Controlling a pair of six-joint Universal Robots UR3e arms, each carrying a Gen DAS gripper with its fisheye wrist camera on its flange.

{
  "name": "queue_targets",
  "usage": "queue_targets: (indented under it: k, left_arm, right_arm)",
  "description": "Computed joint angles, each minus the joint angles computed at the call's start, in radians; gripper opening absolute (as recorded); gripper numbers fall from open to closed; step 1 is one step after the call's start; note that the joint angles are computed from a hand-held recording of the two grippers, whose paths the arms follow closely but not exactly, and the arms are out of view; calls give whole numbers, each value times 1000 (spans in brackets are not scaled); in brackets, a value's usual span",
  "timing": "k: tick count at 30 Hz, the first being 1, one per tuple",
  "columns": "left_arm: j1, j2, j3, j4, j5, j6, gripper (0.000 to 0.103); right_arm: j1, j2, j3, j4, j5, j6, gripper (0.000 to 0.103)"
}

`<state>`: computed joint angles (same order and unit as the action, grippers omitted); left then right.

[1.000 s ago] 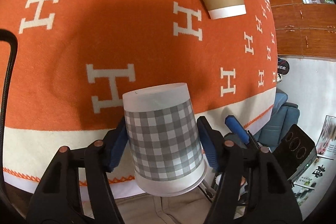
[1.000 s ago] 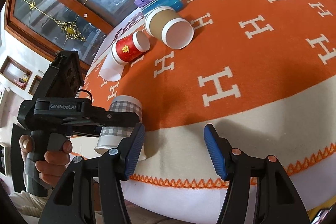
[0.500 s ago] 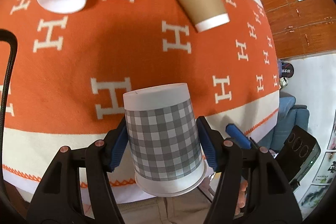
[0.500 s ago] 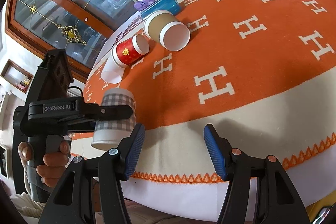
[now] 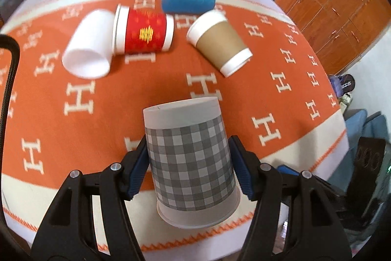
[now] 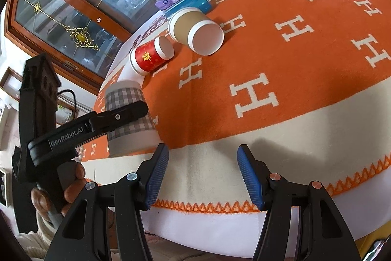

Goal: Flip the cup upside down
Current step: 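Rotate the left gripper to stand the cup upside down on the table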

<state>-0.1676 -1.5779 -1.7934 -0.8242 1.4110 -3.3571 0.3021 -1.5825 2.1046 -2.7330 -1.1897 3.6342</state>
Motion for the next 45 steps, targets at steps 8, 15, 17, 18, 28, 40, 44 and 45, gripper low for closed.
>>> queue_targets:
  k: [8, 15, 17, 18, 28, 40, 44, 45]
  left_arm:
    - [-84, 16, -195, 407, 162, 50, 60]
    - [-155, -32, -300, 638, 252, 61, 60]
    - [-190, -37, -322, 684, 295, 75, 60]
    - [-204, -40, -329, 698, 309, 79, 60]
    - [-282, -58, -455, 857, 372, 125, 60]
    - [-291, -50, -424, 762, 386, 128, 87]
    - [-284, -33, -429, 737, 368, 129, 87]
    - [-286, -28, -431, 735, 369, 131, 87]
  right_arm:
    - [30, -4, -13, 18, -49, 12, 60]
    - [41, -4, -20, 48, -74, 19, 60]
    - [43, -5, -21, 54, -82, 23, 60]
    - [45, -5, -22, 57, -89, 27, 60]
    - [60, -8, -33, 81, -128, 46, 60]
    - [66, -19, -36, 93, -138, 50, 60]
    - [73, -20, -38, 92, -146, 53, 60]
    - [75, -21, -39, 92, -149, 54, 60]
